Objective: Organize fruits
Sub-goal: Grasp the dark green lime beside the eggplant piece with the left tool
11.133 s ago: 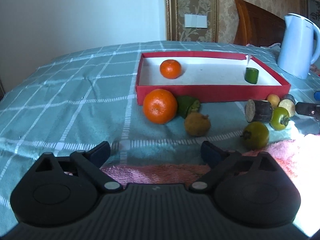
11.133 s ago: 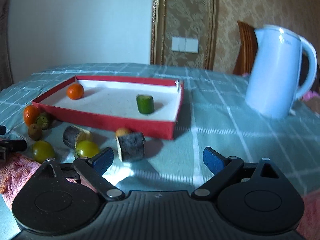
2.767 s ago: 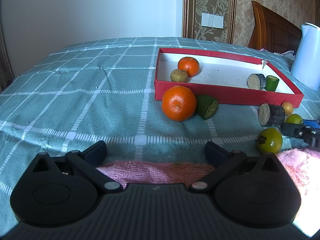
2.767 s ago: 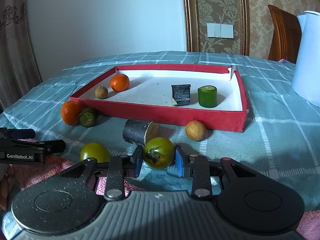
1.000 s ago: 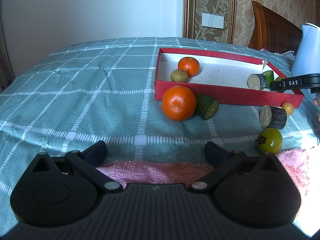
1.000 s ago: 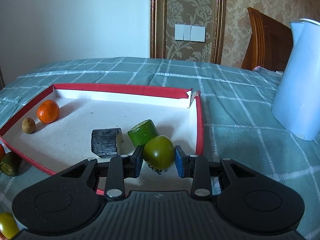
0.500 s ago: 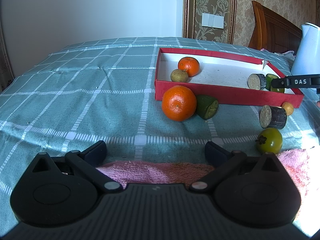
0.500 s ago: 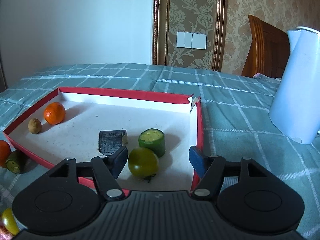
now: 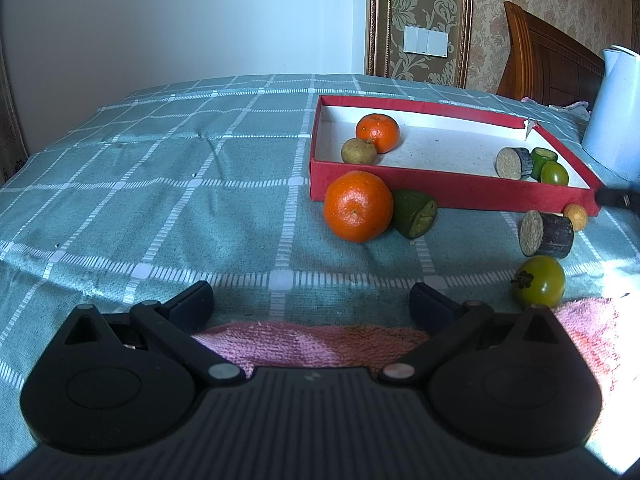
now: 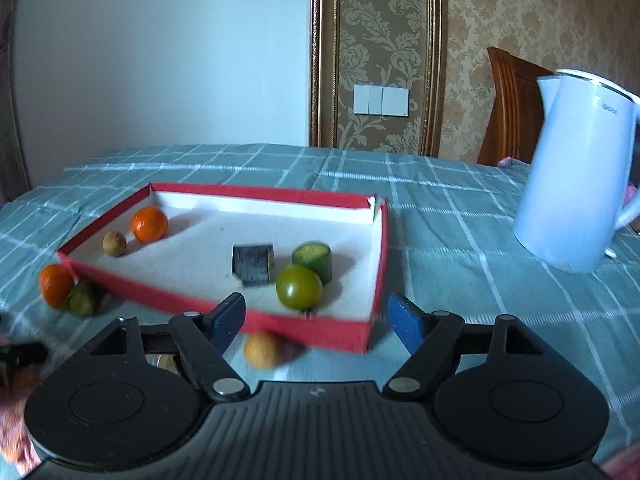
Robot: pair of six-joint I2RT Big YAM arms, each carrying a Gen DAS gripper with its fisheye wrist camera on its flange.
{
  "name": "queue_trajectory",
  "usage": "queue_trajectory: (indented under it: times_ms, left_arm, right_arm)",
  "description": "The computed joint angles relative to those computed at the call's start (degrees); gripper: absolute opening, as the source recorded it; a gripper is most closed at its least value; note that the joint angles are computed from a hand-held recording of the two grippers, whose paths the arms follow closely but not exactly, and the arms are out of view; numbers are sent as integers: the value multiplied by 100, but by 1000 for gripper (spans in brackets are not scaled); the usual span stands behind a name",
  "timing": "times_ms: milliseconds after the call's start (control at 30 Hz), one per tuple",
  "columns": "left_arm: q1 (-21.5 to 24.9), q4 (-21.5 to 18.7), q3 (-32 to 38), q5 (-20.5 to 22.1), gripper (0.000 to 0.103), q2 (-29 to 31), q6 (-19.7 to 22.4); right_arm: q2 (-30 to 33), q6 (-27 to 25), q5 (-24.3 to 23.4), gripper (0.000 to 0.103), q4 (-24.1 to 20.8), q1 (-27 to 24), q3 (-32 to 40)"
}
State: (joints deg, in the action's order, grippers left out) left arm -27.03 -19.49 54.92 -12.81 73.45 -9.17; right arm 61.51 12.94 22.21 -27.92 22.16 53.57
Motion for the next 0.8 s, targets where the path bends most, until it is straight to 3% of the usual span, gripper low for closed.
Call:
queue_trajectory:
  times_ms: [200,433,567,667,800]
  left_arm:
    - [2,1,-1,2,103,-1,4]
    - [-6,14,-7,-12,103,-7,21]
    - [-86,54,-51,-149,103,-70,-7]
    - [-121,51,-72,114,103,-168,-181]
    - [-298,204,-48,411,103,-240,-85]
  right_arm:
    - [-288,207,94,79,-170,127,-318]
    - [-219,498,-392,79,-148,-138,-433]
    - [-294,497,-401,79,-88,-137,-510]
    - [-275,579,-557,81,-138,-231,-487]
    - [-252,559,-605,84,-136,-239,-476]
